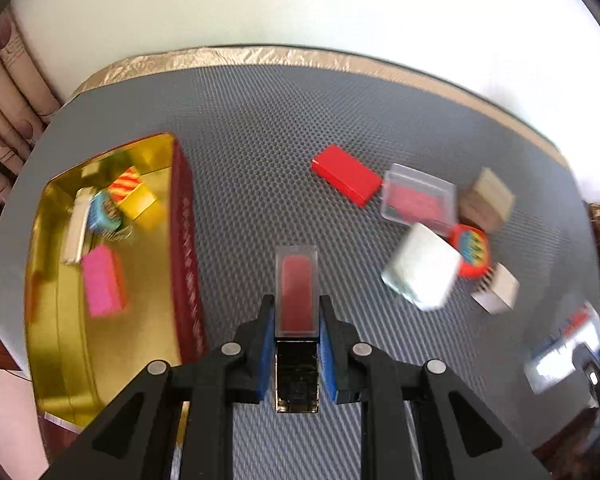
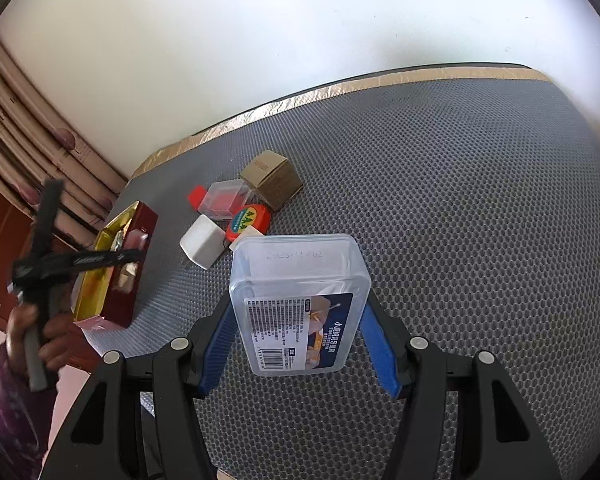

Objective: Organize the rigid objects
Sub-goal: 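Lift the clear box with the right gripper while the left gripper grasps the lipstick, then place the lipstick in the tin with the left gripper while the right gripper lowers the clear box in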

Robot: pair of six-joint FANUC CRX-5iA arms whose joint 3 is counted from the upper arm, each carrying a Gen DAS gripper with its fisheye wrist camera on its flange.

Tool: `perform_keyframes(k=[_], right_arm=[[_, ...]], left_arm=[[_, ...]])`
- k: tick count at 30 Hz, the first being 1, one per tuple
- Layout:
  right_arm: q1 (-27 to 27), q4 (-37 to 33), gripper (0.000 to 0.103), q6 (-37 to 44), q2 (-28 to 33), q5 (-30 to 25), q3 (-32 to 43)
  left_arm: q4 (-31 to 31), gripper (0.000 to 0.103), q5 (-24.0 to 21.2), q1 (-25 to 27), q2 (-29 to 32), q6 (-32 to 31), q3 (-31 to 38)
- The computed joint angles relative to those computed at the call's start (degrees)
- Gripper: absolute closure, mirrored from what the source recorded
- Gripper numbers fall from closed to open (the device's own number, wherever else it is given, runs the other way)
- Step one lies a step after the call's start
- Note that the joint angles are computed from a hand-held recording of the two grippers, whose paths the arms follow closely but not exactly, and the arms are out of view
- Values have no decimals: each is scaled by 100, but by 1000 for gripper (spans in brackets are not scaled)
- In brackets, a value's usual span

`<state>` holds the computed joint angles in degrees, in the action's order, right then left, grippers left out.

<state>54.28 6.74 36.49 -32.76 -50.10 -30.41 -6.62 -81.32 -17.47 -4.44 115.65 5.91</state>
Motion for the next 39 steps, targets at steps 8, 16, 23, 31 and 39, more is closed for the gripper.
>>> perform_keyframes(k=[8, 16, 23, 31, 39], right_arm=[[335, 285, 46, -294, -146, 23, -1], [802, 575, 46, -542, -124, 83, 135], [1052, 725, 46, -605, 11, 30, 315], [1125, 637, 46, -426, 301, 4, 635], [1169, 181, 46, 252, 952, 154, 1324]], left_arm=[[100, 83, -264, 470, -1066, 166, -442], [-11, 83, -401, 1566, -1714, -180, -967], [-33, 83, -243, 2144, -1805, -426, -1312], [175, 83, -54, 2538, -1853, -735, -1645], [-1006, 57, -358, 1725, -1864, -156, -1155]])
